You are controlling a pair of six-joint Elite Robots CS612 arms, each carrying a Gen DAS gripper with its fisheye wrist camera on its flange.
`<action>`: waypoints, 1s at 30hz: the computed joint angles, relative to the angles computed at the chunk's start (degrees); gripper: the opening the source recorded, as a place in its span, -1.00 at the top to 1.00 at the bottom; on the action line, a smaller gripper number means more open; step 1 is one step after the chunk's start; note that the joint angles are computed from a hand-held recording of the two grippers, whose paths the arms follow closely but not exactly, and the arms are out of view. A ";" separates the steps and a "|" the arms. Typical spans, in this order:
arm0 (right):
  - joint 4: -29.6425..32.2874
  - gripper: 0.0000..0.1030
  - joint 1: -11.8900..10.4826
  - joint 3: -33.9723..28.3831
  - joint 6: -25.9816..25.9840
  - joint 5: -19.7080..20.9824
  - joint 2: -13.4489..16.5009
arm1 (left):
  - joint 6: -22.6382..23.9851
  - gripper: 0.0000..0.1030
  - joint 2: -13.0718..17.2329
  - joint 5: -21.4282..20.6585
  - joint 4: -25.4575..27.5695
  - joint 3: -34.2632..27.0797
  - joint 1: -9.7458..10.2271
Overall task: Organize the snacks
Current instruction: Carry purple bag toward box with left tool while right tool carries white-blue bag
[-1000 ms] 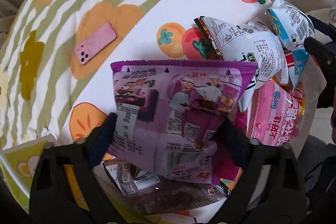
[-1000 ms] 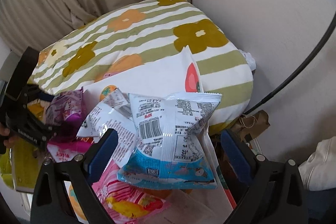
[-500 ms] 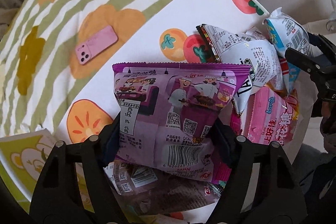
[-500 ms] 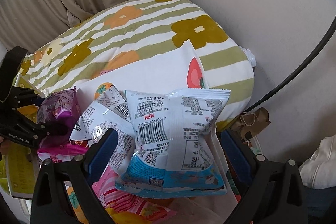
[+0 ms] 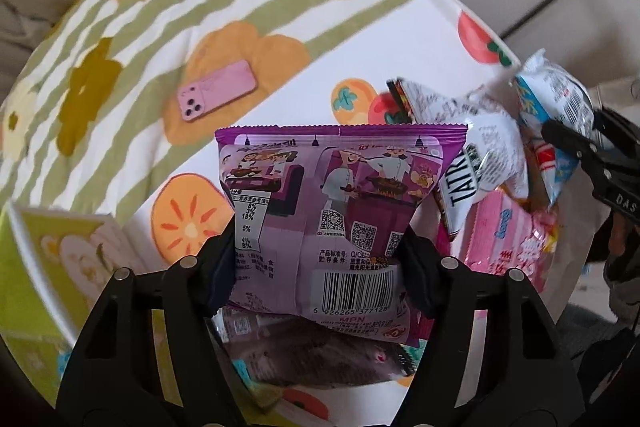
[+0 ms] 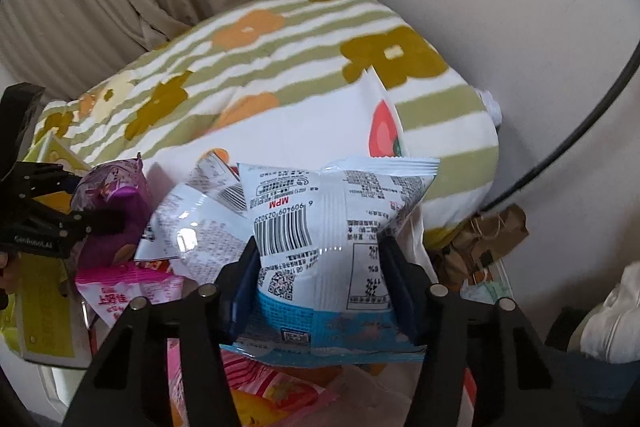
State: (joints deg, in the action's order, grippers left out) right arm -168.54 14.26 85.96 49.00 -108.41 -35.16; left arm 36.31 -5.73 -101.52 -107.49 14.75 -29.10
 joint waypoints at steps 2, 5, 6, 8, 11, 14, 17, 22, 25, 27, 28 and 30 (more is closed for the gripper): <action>-1.27 -0.02 0.02 0.57 -1.25 -0.15 -0.38 | -2.64 -0.27 -3.06 -0.85 -4.26 5.56 0.13; -3.70 -0.01 -0.02 1.88 -3.17 -0.59 -1.32 | -5.42 -0.27 -6.93 -1.76 -10.43 12.58 0.21; -4.52 -0.01 0.03 2.27 -3.85 -1.01 -1.67 | -6.72 -0.27 -8.37 -2.48 -12.61 15.06 0.31; -5.92 -0.01 0.12 2.92 -5.35 -1.40 -2.34 | -9.14 -0.27 -10.84 -3.53 -16.51 19.32 0.45; -8.56 -0.01 0.20 3.73 -8.44 -1.52 -3.28 | -13.14 -0.27 -14.45 -4.81 -22.85 25.41 0.79; -10.87 -0.01 0.46 3.49 -12.14 -1.19 -3.88 | -18.05 -0.27 -18.17 -5.57 -29.60 31.52 1.42; -12.62 -0.01 0.71 2.31 -16.19 0.14 -4.11 | -22.00 -0.27 -20.67 -5.31 -34.70 35.51 2.25; -13.53 -0.01 1.50 -2.77 -23.56 3.74 -3.02 | -26.67 -0.27 -23.18 -4.28 -40.65 39.14 4.44; -13.15 -0.01 2.12 -6.74 -26.83 5.95 -1.56 | -28.08 -0.27 -23.54 -2.43 -42.60 39.46 5.91; -12.51 -0.01 2.65 -10.28 -28.55 7.76 -0.10 | -28.45 -0.27 -23.19 -0.88 -42.98 38.68 7.02; -11.91 -0.01 2.95 -12.54 -29.20 8.84 0.88 | -28.48 -0.27 -22.90 -0.52 -42.75 38.06 7.41; -10.51 -0.01 3.49 -16.46 -29.98 10.08 2.66 | -28.55 -0.27 -22.02 0.37 -41.73 36.23 8.54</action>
